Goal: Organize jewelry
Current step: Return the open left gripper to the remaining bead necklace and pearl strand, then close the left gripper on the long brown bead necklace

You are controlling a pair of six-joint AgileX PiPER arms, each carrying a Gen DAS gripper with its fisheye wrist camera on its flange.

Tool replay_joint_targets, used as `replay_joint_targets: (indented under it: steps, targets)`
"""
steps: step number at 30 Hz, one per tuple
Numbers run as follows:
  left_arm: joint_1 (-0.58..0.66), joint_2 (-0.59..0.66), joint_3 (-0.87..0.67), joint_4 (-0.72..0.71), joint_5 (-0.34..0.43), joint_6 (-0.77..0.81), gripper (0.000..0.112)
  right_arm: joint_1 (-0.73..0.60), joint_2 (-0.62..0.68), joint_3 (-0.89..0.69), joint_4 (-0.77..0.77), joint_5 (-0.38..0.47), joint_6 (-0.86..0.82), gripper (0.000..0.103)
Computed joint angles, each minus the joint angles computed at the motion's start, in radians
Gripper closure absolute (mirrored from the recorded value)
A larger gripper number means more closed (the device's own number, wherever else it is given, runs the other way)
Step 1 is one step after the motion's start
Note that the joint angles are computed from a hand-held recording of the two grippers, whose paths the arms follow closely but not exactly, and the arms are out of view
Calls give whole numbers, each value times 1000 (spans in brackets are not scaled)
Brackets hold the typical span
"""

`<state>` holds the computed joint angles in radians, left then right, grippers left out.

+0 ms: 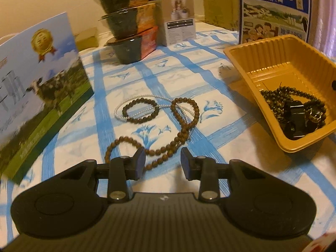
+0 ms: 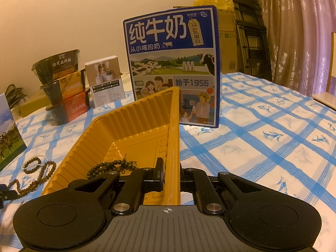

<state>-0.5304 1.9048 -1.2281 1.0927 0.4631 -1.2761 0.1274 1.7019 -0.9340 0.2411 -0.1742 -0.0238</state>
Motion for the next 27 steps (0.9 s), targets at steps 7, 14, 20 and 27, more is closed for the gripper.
replay_joint_targets:
  steps: [7,14,20,27]
  targets:
    - [41,83,-101,-97,-42,233,80,1,2,-3,11,1,-9,95]
    - [71,143,-178,-235,-43,423,80,1,3,-4,13,1,-12,95]
    - [104,133,-171,-363,-75,530,85,0,5,-5,7,1,-6,95]
    - [107,59,-62,-350,-104,478,98,-2,4,-3,-6,2,6,95]
